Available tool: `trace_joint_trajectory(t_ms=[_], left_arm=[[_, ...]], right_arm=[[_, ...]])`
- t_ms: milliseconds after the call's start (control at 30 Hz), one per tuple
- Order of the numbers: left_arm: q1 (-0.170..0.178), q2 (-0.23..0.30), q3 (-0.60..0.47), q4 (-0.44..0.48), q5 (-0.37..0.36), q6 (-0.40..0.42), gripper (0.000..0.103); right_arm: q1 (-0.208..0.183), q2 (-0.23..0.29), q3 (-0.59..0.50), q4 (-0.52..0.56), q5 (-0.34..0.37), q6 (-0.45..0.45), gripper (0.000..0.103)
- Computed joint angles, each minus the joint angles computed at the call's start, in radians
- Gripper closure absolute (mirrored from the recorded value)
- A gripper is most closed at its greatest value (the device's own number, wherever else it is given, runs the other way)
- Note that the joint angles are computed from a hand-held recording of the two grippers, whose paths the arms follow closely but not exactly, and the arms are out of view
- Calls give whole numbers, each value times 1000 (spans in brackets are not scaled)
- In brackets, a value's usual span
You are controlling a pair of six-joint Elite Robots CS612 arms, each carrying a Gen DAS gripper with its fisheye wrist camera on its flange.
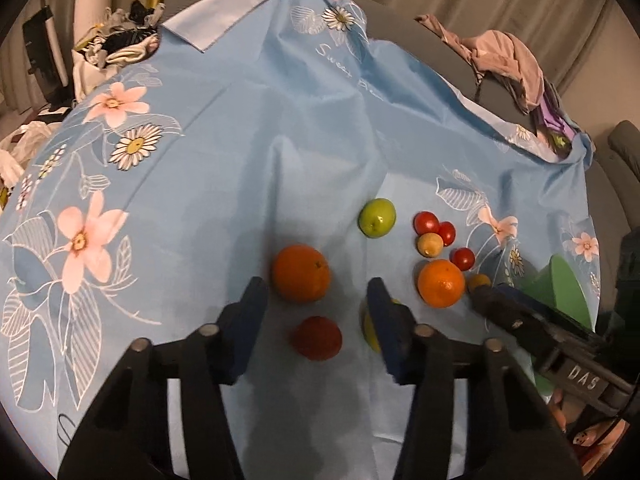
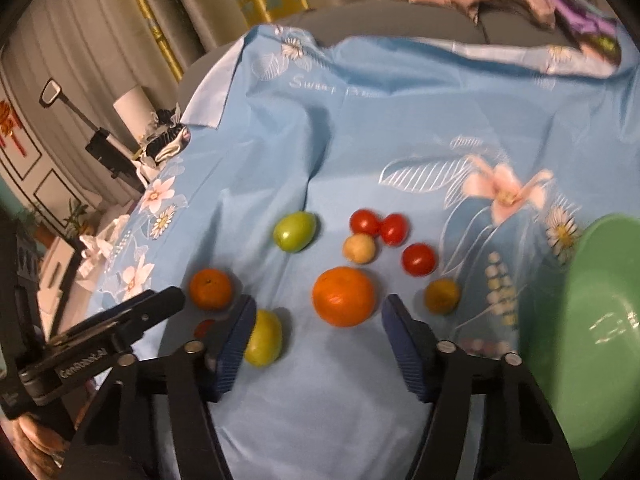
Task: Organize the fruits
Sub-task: 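Move left tool onto the yellow lemon while right tool moves onto the green tomato, then close left gripper on the lemon while right gripper closes on the green tomato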
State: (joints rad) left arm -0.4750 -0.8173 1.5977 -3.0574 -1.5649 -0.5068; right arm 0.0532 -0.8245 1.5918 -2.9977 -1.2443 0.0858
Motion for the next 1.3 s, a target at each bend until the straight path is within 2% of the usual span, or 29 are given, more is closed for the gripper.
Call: trace_joint_trajectory(t_ms=[67,167,267,333,400,467,633,700,733,767,800,933,1100,1167,1300], left_arm=[[0,5,-6,9,-24,13,56],[0,17,-19,24,-99,25,56],[-1,33,-36,29,-149,26,56],[-4,40,-45,44,-155,16,56],[-2,45,-52,50,-173,9,56],[0,51,-61,61,-196,0,58],[-7,54,-64,63,-169,23,67],[-8,57,-67,65,-171,32,70],[-7,58,-68,63,-175,33,71],[-8,59,-67,58,-172,31,70],[-8,59,-66,53,-171,31,70],[-9,54,-55,44,-166,37,70],[-11,48,-40,29,-167,21,72],[-11,42,-29,15,-168,27,75],[-7,41,-28,-9,-173,10,93]], right_arm=[[0,2,-21,48,13,-1,44],[3,14,-76,111,-9,22,44],[0,44,-151,199,43,34,44],[3,74,-208,255,69,37,44],[15,105,-264,305,27,48,44],[21,128,-300,333,21,51,44],[34,173,-367,412,11,50,44],[38,181,-375,423,-16,65,46],[39,184,-378,427,-20,68,52],[36,186,-376,416,-5,64,59],[33,185,-370,404,7,70,60],[26,180,-359,400,27,49,62],[14,118,-256,269,34,42,66],[7,99,-224,228,52,50,66],[-12,48,-130,123,88,72,67]])
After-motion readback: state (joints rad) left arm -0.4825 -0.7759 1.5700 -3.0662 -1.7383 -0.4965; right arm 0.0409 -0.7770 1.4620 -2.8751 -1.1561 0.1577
